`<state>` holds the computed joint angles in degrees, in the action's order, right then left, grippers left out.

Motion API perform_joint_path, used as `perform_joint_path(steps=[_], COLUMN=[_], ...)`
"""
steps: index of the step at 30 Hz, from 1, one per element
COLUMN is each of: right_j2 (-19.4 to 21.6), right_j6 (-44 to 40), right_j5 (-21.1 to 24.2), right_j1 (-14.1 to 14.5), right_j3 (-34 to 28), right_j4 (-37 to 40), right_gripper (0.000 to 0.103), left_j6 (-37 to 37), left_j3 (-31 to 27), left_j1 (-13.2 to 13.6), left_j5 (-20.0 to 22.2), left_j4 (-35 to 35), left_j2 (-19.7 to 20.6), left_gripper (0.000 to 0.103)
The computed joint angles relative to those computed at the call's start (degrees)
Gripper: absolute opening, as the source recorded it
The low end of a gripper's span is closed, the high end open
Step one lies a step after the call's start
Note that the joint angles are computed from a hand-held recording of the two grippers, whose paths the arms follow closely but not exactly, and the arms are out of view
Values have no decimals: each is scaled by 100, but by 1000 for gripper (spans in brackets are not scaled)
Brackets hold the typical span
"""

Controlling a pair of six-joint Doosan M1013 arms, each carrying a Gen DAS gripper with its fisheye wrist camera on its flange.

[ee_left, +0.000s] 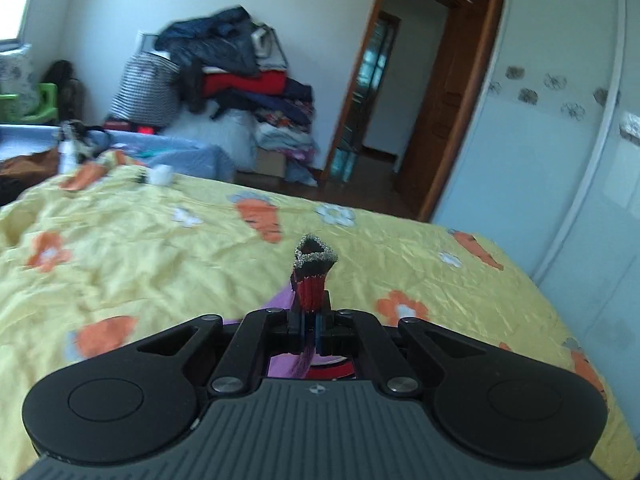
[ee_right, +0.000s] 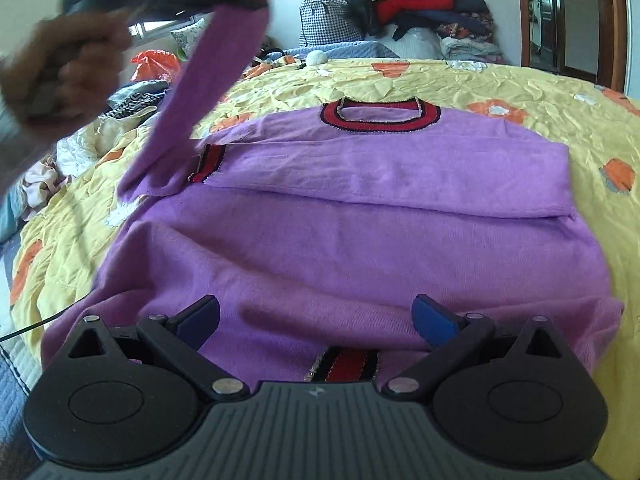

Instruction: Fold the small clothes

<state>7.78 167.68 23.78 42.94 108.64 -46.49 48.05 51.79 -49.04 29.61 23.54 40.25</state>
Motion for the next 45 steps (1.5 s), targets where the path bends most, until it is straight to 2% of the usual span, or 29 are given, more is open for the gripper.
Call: perform_joint_path(steps=[3, 7, 11, 17, 26, 35, 37, 38, 39, 40, 41, 43, 45], right_j2=[-10, -31, -37, -30, -57, -44, -48, -45, -44, -36, -33, -44, -80], right_j6=[-4, 188, 341, 316, 327, 323, 337, 317, 296, 236, 197, 210, 174], right_j5=[-13, 23, 58, 73, 109, 118, 103, 88, 85, 103, 114, 87, -14], right_j1=[-17, -32, -58, -52, -64, -44, -41, -51, -52, -54, -52, -55, -96], right_j3=[23, 53, 71, 78, 131, 130, 139, 142, 143, 119, 109, 118, 157], right_j4=[-7, -129, -185, -155, -95, -79, -96, -74, -50, 0, 28, 15, 87], right_gripper=[103, 103, 103, 103, 103, 103, 103, 103, 103, 103, 103, 103, 103], left_j6=[744, 1488, 1858, 1987, 2476, 2794, 2759, 2783, 2817, 2842, 2870, 3002, 3115], left_j3=[-871, -1617, -2097, -2833, -2849, -3493, -3476, -3674, -3966, -4048, -3890, -3093, -2227], left_j1=[-88, -227, -317, -377, -432, -517, -538, -533, -521, -511, -508, -510, -492], left_j5=[513, 923, 1278, 1935, 2172, 2706, 2634, 2790, 3017, 3076, 2984, 2404, 1762], left_j4=[-545, -1127, -1502, -1740, -2347, -2460, -2396, -2472, -2618, -2761, -2855, -2958, -2989], left_j2=[498, 968, 1287, 1745, 1877, 2286, 2306, 2417, 2571, 2624, 2550, 2135, 1636], left_gripper=[3, 3, 3, 4, 4, 4, 10, 20, 36, 48, 65, 67, 74])
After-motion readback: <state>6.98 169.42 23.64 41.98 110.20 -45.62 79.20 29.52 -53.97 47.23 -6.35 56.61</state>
